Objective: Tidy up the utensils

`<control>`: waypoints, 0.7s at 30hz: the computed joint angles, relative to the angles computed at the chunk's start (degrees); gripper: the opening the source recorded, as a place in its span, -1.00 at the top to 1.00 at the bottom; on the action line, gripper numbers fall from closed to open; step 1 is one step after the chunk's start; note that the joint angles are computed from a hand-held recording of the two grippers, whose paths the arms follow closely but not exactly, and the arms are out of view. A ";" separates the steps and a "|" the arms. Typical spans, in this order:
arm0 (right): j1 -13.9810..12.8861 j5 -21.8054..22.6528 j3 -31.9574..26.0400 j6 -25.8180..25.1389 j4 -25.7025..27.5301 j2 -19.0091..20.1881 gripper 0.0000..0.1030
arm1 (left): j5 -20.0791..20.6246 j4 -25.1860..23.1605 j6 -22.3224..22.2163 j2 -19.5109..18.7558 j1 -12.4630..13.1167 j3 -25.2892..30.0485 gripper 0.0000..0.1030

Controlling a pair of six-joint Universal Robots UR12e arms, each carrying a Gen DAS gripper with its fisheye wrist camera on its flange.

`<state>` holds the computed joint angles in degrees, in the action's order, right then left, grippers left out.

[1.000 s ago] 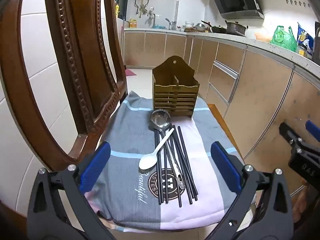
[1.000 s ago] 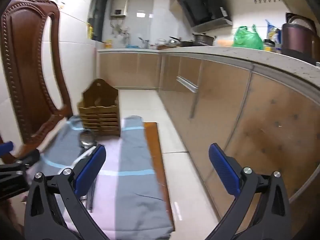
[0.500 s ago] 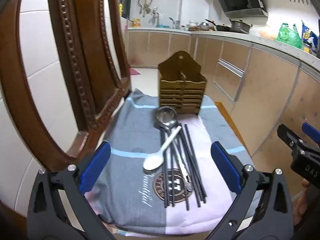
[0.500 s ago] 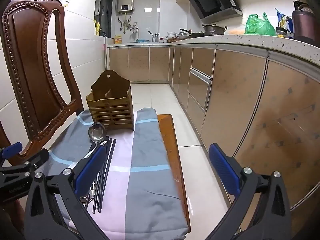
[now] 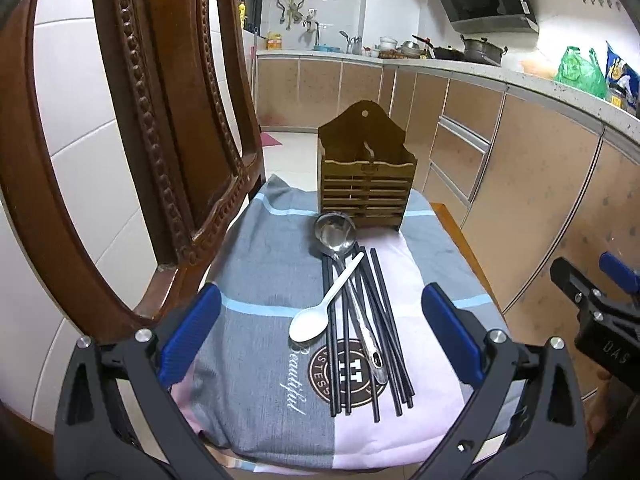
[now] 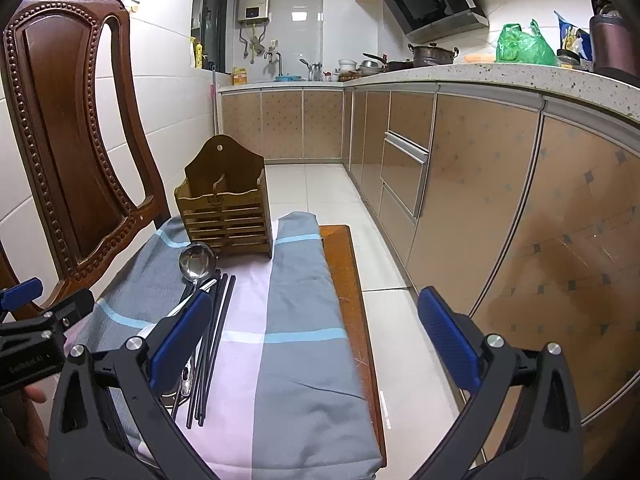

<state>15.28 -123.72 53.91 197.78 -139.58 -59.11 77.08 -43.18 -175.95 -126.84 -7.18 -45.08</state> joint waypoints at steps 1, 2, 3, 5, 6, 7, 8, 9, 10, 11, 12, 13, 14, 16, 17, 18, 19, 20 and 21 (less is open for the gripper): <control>0.05 -0.17 -0.08 -0.01 0.08 0.04 -0.95 | -0.30 0.27 -0.02 0.02 0.00 -0.15 -0.92; 0.06 -0.26 -0.14 -0.02 0.15 0.07 -0.95 | -0.77 0.29 0.46 0.11 -0.03 -0.38 -0.92; 0.04 -0.24 -0.05 0.03 0.13 0.01 -0.95 | -0.93 0.37 0.82 0.22 0.00 -0.57 -0.92; -0.02 -0.13 0.01 0.14 0.12 -0.04 -0.95 | -0.41 1.12 1.38 0.42 -0.20 -1.15 -0.92; -0.04 0.00 0.06 0.23 0.17 -0.08 -0.95 | -0.71 1.04 1.59 0.35 -0.13 -1.02 -0.92; -0.07 0.10 0.12 0.29 0.19 -0.12 -0.95 | -0.54 1.21 1.73 0.37 -0.19 -1.12 -0.92; -0.07 0.09 0.09 0.31 0.22 -0.11 -0.95 | -0.37 1.40 1.68 0.42 -0.18 -1.22 -0.92; -0.06 0.05 0.03 0.32 0.31 -0.07 -0.95 | -0.56 1.51 1.43 0.44 -0.12 -1.26 -0.92; -0.08 0.09 0.09 0.34 0.41 -0.10 -0.95 | -0.99 1.55 1.20 0.47 -0.03 -1.31 -0.92; -0.08 0.13 0.06 0.40 0.50 -0.10 -0.95 | -1.16 1.74 1.01 0.50 0.02 -1.38 -0.92; -0.12 0.22 0.18 0.42 0.58 -0.17 -0.95 | -1.05 2.01 0.91 0.66 -0.01 -1.60 -0.92; -0.15 0.32 0.24 0.46 0.74 -0.22 -0.95 | -0.99 2.38 0.80 0.80 -0.01 -1.86 -0.92; -0.16 0.39 0.23 0.54 0.88 -0.19 -0.95 | -1.21 2.36 0.79 0.86 0.03 -1.95 -0.92; -0.22 0.66 0.19 0.70 0.99 -0.15 -0.95 | -1.33 2.03 0.81 0.79 0.06 -1.75 -0.92; -0.25 0.76 0.32 0.70 0.86 -0.21 -0.95 | -1.24 1.86 1.03 0.74 0.03 -1.65 -0.92; -0.26 0.84 0.50 0.64 0.61 -0.30 -0.95 | -1.19 1.76 1.25 0.73 0.00 -1.63 -0.92; -0.28 0.98 0.59 0.59 0.43 -0.31 -0.95 | -1.05 1.75 1.59 0.75 -0.06 -1.69 -0.92; -0.31 1.16 0.63 0.64 0.34 -0.32 -0.95 | -0.92 1.67 1.79 0.68 -0.11 -1.54 -0.92; -0.37 1.43 0.68 0.76 0.28 -0.35 -0.95 | -0.90 1.61 1.97 0.64 -0.12 -1.51 -0.92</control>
